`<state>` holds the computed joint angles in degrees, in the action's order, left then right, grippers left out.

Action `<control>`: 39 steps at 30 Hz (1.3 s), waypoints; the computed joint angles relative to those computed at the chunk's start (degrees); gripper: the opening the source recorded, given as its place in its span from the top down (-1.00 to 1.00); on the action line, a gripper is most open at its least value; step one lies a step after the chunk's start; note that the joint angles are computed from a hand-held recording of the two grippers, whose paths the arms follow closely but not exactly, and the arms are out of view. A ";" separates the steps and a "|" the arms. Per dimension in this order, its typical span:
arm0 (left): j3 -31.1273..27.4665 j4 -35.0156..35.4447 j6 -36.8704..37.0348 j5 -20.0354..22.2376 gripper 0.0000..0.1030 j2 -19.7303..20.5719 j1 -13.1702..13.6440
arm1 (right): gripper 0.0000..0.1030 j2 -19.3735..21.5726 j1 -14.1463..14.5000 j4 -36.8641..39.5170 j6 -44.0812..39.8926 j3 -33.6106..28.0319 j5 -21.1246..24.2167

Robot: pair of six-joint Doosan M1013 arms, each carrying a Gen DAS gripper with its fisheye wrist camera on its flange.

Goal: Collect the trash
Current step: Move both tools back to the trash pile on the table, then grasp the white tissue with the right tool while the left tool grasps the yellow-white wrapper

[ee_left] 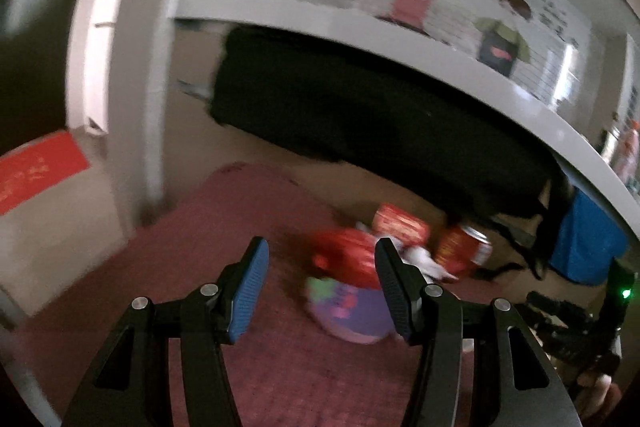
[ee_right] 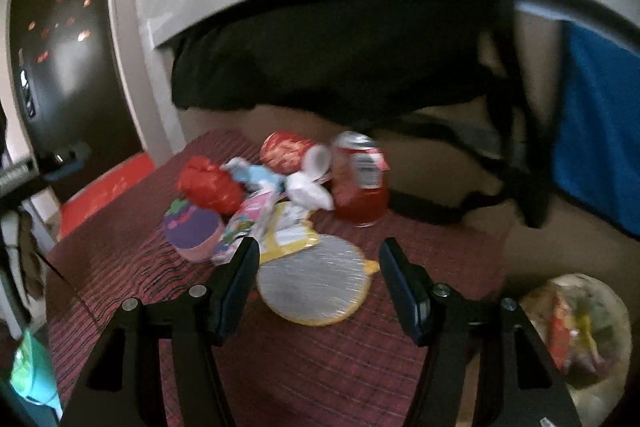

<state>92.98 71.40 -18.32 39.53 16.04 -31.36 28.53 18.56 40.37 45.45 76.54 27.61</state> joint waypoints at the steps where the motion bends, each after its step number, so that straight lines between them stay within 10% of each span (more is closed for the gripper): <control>1: 0.77 0.54 -0.56 0.82 -0.08 -0.72 0.11 | -0.16 0.84 0.66 -1.94 1.42 -1.18 0.81; 9: 5.12 2.93 -4.52 4.78 -0.08 -4.54 1.97 | -0.15 6.24 3.96 -4.47 1.87 -9.42 8.38; 14: 6.85 3.74 -7.67 -11.23 -0.08 -3.59 5.99 | -0.15 9.33 4.77 -8.73 8.37 -13.22 9.01; 24: 2.01 -2.86 4.26 -17.90 -0.08 1.83 6.32 | -0.13 14.92 4.21 -18.77 19.19 -21.06 6.90; 27: 0.15 -7.57 9.93 -18.63 -0.08 3.35 6.33 | -0.09 18.80 4.56 -22.40 23.42 -27.72 11.99; 31: -0.66 -11.13 13.04 -19.66 -0.08 4.24 6.46 | 0.51 24.30 3.76 -18.93 24.47 -37.32 24.81; 39: -0.65 -15.21 18.14 -22.29 -0.08 4.49 5.23 | 0.65 15.80 2.21 -5.92 9.77 -22.21 26.17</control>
<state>92.33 56.19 -0.19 17.25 20.53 -26.13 44.32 20.76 34.45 55.22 54.32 53.78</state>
